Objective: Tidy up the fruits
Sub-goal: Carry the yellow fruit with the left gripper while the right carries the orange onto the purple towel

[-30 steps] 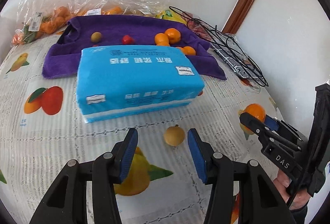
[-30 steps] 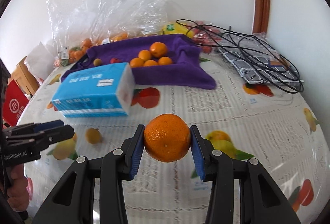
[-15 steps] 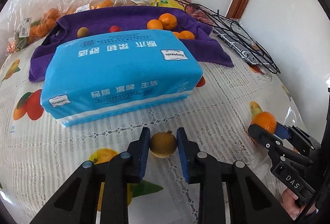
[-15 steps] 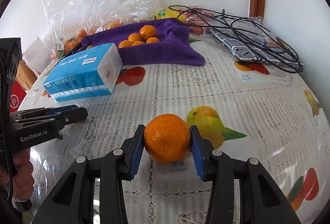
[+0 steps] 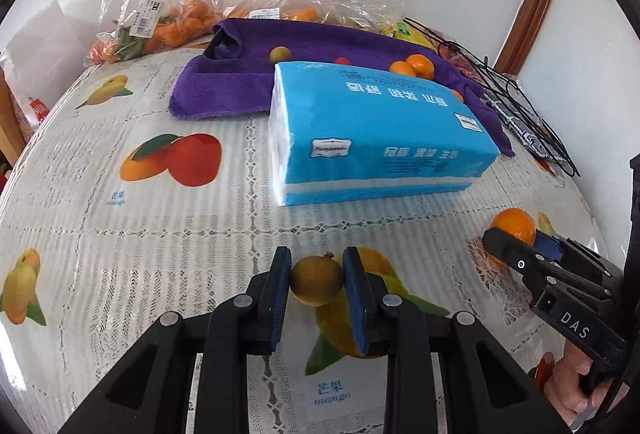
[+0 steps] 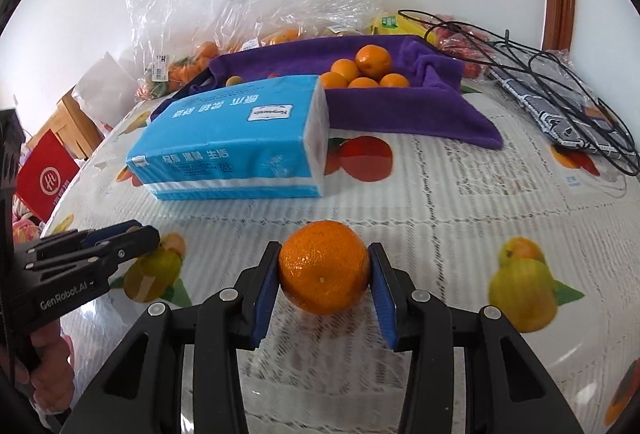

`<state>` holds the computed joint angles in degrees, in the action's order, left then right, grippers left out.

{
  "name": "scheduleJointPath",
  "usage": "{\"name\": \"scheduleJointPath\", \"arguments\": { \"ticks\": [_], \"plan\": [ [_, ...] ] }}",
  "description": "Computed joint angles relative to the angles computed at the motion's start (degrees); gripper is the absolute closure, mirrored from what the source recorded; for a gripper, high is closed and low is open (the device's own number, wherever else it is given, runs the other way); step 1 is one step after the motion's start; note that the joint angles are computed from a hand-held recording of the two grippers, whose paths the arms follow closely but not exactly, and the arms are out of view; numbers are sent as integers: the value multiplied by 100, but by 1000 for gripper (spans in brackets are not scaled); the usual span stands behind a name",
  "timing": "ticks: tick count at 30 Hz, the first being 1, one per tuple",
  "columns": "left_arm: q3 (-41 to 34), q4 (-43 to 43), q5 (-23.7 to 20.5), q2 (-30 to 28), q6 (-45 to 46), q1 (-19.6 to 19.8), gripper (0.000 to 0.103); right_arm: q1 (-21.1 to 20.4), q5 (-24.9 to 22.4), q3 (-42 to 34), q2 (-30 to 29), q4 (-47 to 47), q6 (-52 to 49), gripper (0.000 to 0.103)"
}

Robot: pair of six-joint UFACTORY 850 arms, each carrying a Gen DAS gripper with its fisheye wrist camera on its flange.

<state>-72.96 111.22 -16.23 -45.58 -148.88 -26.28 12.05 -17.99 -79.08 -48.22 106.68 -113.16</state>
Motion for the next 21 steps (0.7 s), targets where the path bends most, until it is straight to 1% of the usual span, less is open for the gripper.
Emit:
{"name": "scheduleJointPath", "arguments": {
  "ticks": [1, 3, 5, 6, 7, 12, 18, 20, 21],
  "plan": [
    [38, 175, -86, 5, -202, -12, 78, 24, 64, -8, 3, 9, -2, 60],
    [55, 196, -222, -10, -229, -47, 78, 60, 159, 16, 14, 286, -293, 60],
    [17, -22, -324, -42, 26, -92, 78, 103, 339, -22, -6, 333, -308, 60],
    [-4, -121, -333, -51, 128, -99, 78, 120, 416, -75, -40, 74, -36, 60],
    [8, -67, -328, -45, 54, -93, 78, 123, 437, -97, -54, -38, 76, 60],
    [137, 713, -275, 13, -833, -35, 78, 131, 464, -76, -46, 111, -91, 60],
    [149, 769, -260, 19, -896, -24, 78, 134, 471, -65, -46, 189, -179, 60],
    [159, 969, -170, 35, -1057, -4, 78, 131, 463, -57, -39, 233, -222, 60],
    [161, 1060, -96, 48, -1137, 10, 78, 142, 498, -40, -27, 402, -388, 61]
  ]
}}
